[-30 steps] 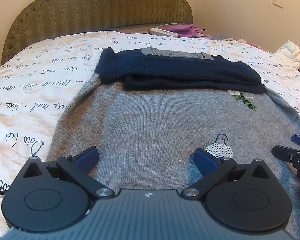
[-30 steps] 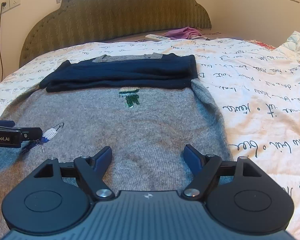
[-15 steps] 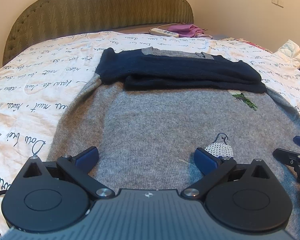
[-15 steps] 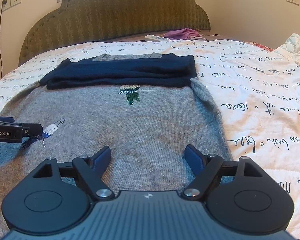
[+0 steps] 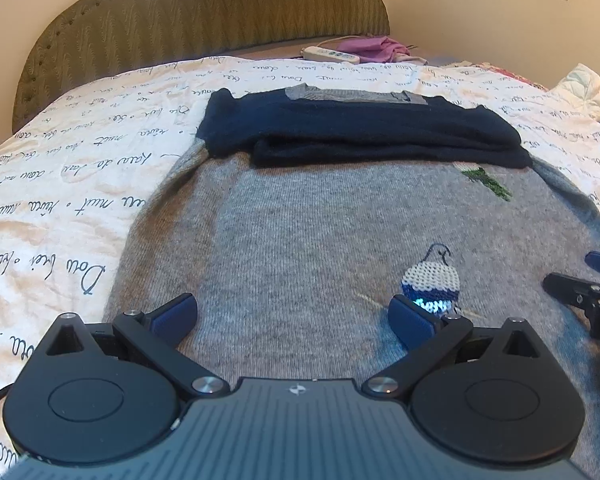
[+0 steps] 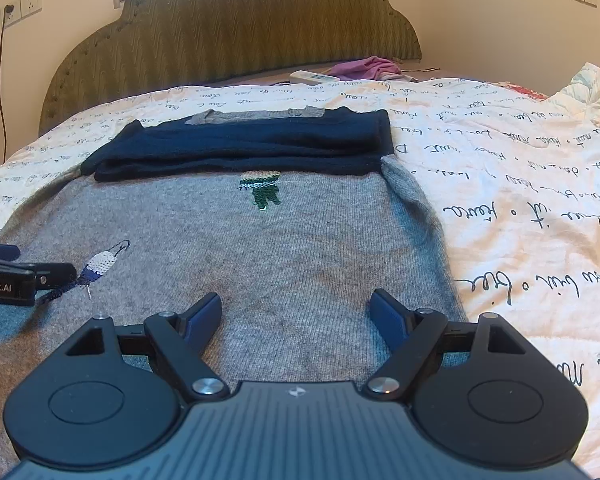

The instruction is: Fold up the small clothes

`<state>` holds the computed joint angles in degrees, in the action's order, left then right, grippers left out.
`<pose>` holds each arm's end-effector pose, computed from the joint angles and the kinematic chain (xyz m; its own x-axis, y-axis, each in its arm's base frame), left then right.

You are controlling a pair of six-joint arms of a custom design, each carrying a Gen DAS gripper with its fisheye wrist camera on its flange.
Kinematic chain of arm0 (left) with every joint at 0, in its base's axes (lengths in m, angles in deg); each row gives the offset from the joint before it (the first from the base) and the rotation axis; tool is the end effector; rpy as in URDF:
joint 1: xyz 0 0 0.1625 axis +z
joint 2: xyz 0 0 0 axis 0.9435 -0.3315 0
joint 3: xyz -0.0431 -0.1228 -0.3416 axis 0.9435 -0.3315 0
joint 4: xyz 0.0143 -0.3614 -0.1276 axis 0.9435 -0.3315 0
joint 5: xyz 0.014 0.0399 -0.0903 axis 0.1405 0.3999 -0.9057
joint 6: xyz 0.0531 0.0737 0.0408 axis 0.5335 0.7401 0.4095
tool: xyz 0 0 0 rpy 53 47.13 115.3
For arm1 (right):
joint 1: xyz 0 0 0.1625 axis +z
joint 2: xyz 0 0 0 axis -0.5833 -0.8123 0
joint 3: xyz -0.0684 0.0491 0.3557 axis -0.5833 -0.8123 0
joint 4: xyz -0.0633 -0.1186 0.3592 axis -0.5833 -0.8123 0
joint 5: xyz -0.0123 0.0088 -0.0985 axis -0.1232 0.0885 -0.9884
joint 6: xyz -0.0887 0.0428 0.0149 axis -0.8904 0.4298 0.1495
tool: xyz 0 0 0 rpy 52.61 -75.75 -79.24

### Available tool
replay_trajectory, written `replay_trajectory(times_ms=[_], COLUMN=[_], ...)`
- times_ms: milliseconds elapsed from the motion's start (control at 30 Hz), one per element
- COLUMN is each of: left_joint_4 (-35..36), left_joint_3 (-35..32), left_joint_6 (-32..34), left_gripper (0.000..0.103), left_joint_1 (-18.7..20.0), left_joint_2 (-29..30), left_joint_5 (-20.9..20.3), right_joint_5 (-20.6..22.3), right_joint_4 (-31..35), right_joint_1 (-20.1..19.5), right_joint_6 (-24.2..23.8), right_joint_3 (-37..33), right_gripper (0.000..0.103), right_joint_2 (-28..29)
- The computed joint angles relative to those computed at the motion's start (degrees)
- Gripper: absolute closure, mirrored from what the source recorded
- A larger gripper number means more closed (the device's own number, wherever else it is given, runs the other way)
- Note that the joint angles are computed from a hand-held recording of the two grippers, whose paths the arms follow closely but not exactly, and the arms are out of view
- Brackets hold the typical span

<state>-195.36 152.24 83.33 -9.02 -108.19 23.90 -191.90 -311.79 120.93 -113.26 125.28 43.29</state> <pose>-0.0954 -0.5885 0.0636 -0.6432 0.3177 -0.6967 0.6895 0.6361 -0.3465 0.0529 -0.5285 0.0595 -0.7738 0.0802 0.6284 -0.4591 0.6124 -0.6435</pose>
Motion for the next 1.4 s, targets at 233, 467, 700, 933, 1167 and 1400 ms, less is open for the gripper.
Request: replay_trajectory(times_ms=[233,467,700,933,1167,1400], left_joint_4=[1.48,1.06,-5.15,-6.05,-6.27,-5.07], left_joint_3=[2.92,6.50,9.05,9.08,9.59,9.43], left_joint_6=[-1.44,-3.16,-0.95,-0.75,-0.68,-0.98], left_gripper=[0.000,0.000,0.000,0.000,0.000,0.000], left_joint_1=[-0.91,-1.56,-0.95,-0.80,-0.95,-1.35], left_joint_2=[-2.13,-4.23,-3.92,-3.75,-4.08,-4.21], left_joint_5=[1.38,1.84,-0.30,-1.03,-0.58,0.56], right_joint_5=[0.03,-0.36,-0.43,-1.33,-4.71,-5.39], right_joint_4=[0.16,0.12,0.12,-0.26,-0.83,-3.64], right_joint_1=[0.01,0.19,0.23,0.59,2.17,2.56], right_joint_6=[0.05,-0.24,-0.25,-0.69,0.08,-0.16], right_joint_3=[-0.13,-0.42,-0.52,-0.82,1.38,5.66], right_gripper=[0.020,0.020,0.020,0.020,0.019,0.016], right_joint_2=[0.05,0.31,0.38,0.75,0.14,-0.67])
